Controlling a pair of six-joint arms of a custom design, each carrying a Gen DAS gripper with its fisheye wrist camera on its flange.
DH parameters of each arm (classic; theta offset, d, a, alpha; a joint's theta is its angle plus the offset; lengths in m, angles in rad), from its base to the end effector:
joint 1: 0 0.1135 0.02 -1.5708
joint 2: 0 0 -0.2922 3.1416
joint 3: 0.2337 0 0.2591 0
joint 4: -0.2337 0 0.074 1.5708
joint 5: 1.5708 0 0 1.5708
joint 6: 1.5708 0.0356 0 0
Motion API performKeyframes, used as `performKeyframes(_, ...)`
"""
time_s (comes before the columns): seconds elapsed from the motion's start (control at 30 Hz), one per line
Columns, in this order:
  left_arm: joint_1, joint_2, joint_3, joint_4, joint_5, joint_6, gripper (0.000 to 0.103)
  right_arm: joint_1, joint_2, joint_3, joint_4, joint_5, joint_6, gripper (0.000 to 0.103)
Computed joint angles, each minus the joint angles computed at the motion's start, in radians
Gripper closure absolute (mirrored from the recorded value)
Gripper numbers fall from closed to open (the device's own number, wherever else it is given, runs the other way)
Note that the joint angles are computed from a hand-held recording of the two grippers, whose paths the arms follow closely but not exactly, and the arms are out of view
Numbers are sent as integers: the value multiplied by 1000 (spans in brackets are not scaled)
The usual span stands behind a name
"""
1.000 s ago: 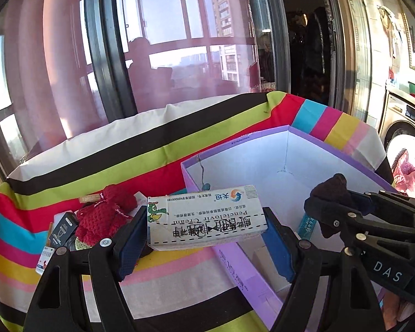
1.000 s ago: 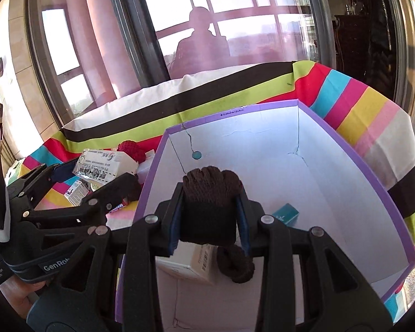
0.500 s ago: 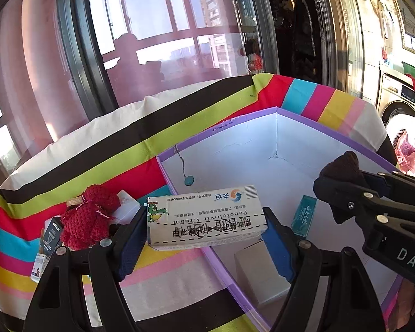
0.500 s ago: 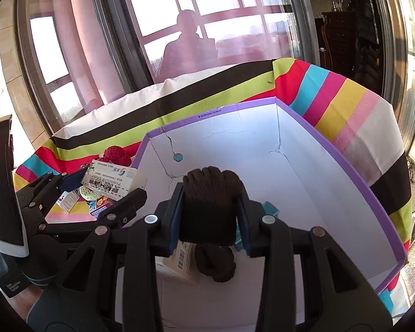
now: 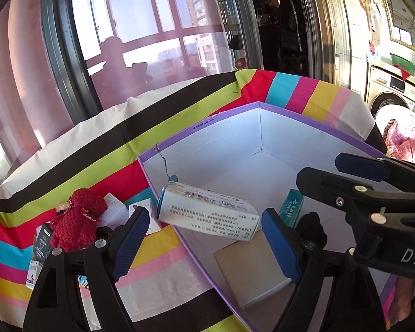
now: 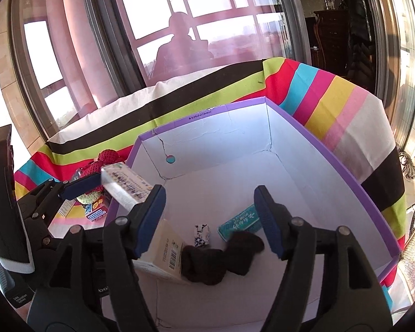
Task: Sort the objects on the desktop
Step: 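Carry the cream box and knit cuff into the lavender box and release both, then move both tools back over the striped table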
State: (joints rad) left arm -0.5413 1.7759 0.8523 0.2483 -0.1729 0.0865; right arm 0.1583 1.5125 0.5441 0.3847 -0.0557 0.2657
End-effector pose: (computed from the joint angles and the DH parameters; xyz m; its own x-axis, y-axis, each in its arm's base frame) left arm 0.3155 -0.1826 0.1665 -0.4998 0.3998 -0.7683 0.4373 0.8822 0.1746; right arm 0.2827 0.0471 0.1711 -0.5785 0.1732 -0.7971 -0.0532 0.9671 0.2487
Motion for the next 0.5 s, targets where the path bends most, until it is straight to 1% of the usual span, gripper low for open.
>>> performKeyframes(0.2,42,-31,-34,14,42,-24,18,-2,-9,-5,-1,-15,11,33)
performKeyframes(0.37,122,-81,-109,78,105,-48,18,47,-20,9,-19,12,10,33)
performKeyframes(0.5,227,-121,-169,121,175,-71,18,131,-24,28,-36,63,12,31)
